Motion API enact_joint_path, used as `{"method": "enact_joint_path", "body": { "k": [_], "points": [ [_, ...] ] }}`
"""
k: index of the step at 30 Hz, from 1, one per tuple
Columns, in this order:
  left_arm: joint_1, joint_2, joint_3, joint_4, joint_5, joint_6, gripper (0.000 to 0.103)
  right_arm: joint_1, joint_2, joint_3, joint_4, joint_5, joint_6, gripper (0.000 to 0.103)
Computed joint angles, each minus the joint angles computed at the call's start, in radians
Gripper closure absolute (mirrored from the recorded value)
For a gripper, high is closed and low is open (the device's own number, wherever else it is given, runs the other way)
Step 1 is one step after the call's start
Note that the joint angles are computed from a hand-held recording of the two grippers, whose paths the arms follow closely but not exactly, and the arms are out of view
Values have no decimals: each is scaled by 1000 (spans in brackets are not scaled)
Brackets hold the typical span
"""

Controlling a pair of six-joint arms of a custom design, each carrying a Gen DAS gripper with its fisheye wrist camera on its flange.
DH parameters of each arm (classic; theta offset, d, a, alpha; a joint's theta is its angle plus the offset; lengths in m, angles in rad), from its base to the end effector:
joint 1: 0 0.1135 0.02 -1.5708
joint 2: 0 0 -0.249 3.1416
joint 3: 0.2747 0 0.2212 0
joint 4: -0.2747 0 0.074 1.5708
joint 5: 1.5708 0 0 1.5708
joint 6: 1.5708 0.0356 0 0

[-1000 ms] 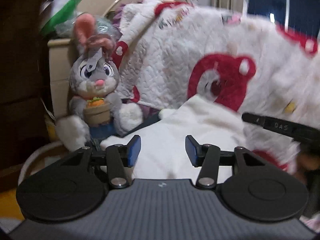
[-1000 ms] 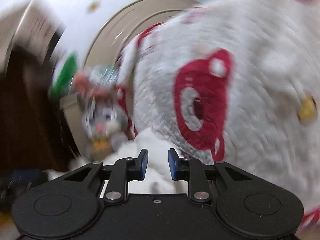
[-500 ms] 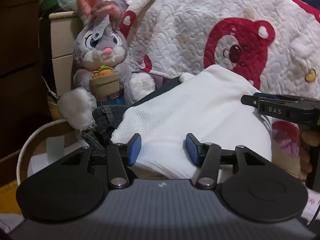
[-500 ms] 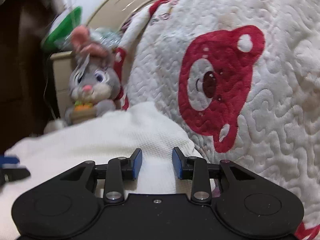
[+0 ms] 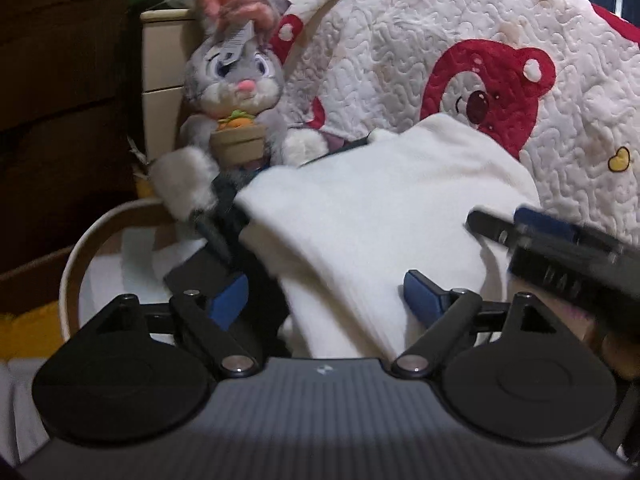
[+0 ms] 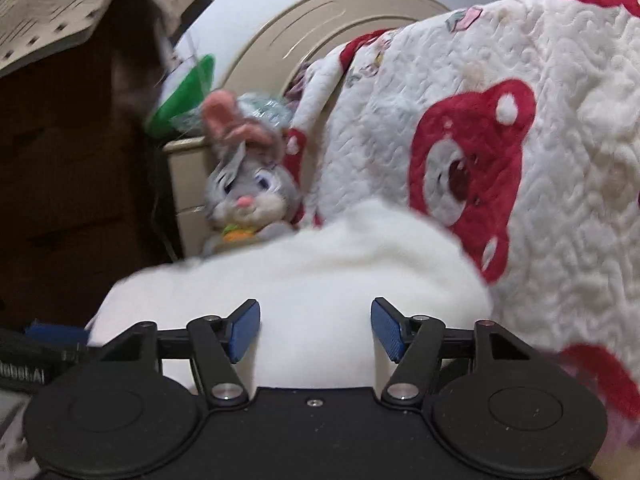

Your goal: Fold clothes

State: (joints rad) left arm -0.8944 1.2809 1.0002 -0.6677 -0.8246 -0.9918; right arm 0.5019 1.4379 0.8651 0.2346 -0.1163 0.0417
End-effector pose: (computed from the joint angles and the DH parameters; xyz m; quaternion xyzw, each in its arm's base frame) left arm 0.1626 -0.1609 0.2710 -0.1650 0.8652 -0.0030 0.4735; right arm 0.2624 0.1487 0.2591 -0.2185 0.7855 0.2006 0.5431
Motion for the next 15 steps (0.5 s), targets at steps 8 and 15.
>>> {"method": "enact_joint_path", "body": {
  "k": [8,15],
  "points": [
    [-255,182,142,-406,-60,-452,9,-20,-260,-278,-7,-48,198,33],
    [-460,446,396,-725,-5,-749,9,-189,-663,-390,-356,-141,148,33]
  ]
}}
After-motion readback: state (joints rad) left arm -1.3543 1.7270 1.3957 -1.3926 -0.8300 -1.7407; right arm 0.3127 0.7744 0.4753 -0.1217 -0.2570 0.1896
